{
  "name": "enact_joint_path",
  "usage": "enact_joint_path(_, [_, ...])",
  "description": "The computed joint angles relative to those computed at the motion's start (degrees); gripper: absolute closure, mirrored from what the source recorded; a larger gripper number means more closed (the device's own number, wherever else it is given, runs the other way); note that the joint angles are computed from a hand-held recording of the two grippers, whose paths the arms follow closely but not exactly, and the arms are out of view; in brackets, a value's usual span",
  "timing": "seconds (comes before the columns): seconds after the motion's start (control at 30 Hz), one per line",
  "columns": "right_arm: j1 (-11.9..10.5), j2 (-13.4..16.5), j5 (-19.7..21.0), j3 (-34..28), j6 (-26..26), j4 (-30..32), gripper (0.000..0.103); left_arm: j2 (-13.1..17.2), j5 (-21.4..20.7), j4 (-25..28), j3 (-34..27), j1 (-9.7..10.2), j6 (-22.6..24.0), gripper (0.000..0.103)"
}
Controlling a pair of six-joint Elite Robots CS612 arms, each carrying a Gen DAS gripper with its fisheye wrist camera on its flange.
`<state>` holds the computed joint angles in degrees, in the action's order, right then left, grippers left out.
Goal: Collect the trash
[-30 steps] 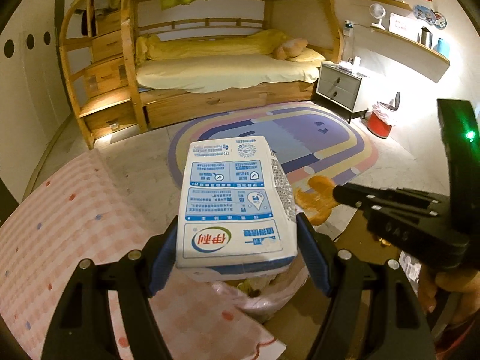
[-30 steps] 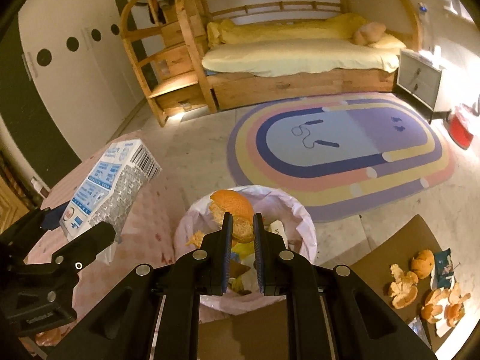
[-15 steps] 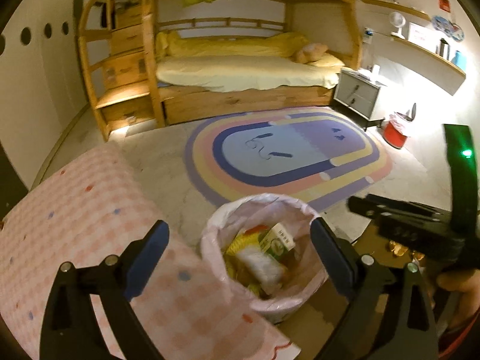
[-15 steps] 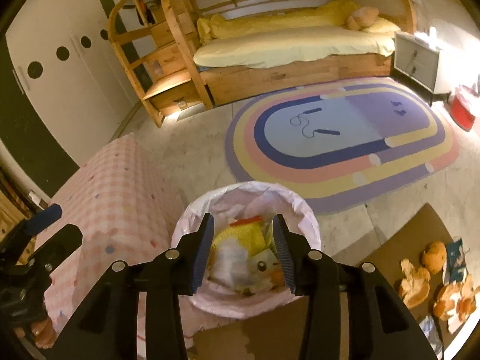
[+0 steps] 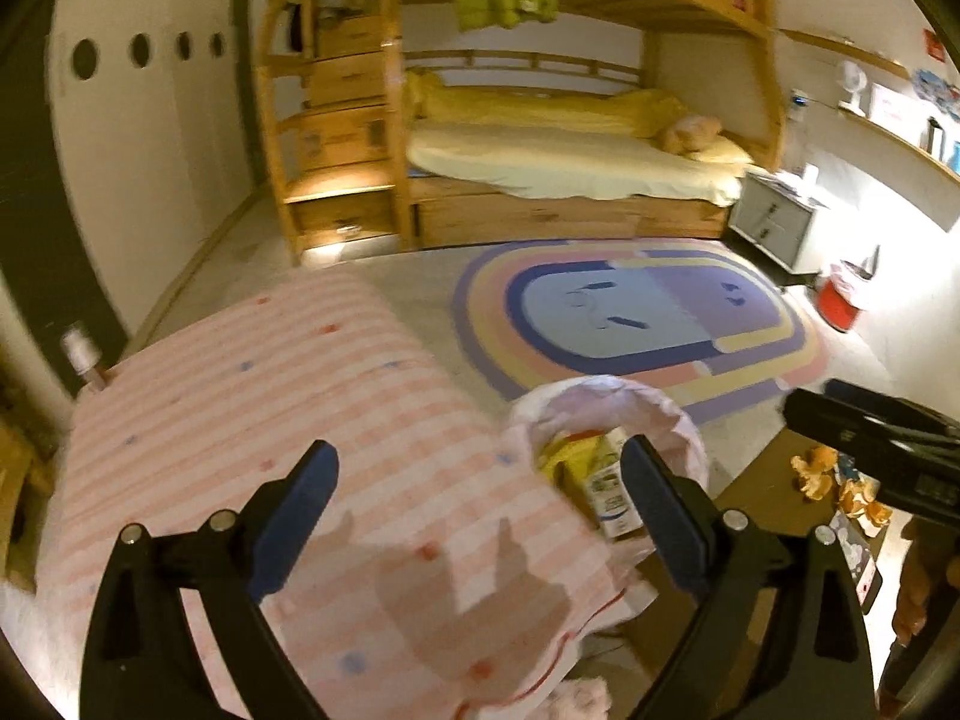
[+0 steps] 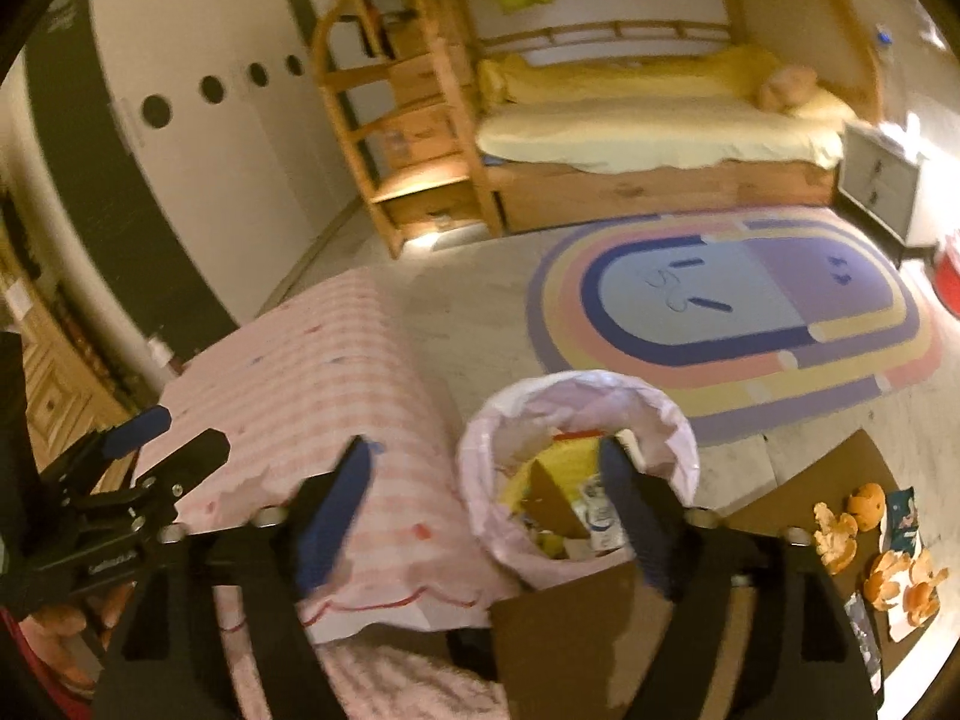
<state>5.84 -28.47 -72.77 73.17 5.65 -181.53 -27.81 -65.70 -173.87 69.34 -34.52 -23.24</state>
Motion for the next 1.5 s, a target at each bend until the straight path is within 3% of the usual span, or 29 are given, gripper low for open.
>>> enact_joint_path(0.27, [2.45, -3.65, 1.75, 4.58, -5.77, -2.03, 0.011, -8.09, 7.65, 0.67, 12.86, -0.61, -9.81, 0.007])
enact_joint_path(0.37, [3.26, -4.79, 3.66, 5.95, -7.98, -2.1, 0.01, -10.37, 11.47, 1.94, 16.46, -1.24, -12.68, 0.007])
enact_joint_path(0.57, [4.79, -5.75, 6.01, 8.04, -10.46, -7.31, 0.008, -14.01, 14.62, 4.1, 22.02, -2.05, -18.37, 0.007])
enact_joint_path(0.8, [6.31, -7.05, 2.61, 9.86, -12.42, -8.1, 0.007, -17.92, 17.26, 8.66, 27.97, -2.76, -26.04, 0.007])
enact_joint_path(1.1, [7.03, -7.59, 1.33, 11.72, -15.13, -8.0, 0.007, -20.06, 17.98, 12.48, 31.95, -2.69, -34.77, 0.007])
enact_joint_path(1.5, [7.09, -7.25, 1.99, 11.57, -15.71, -8.18, 0.007, -20.11, 18.24, 12.86, 32.24, -2.69, -35.49, 0.007])
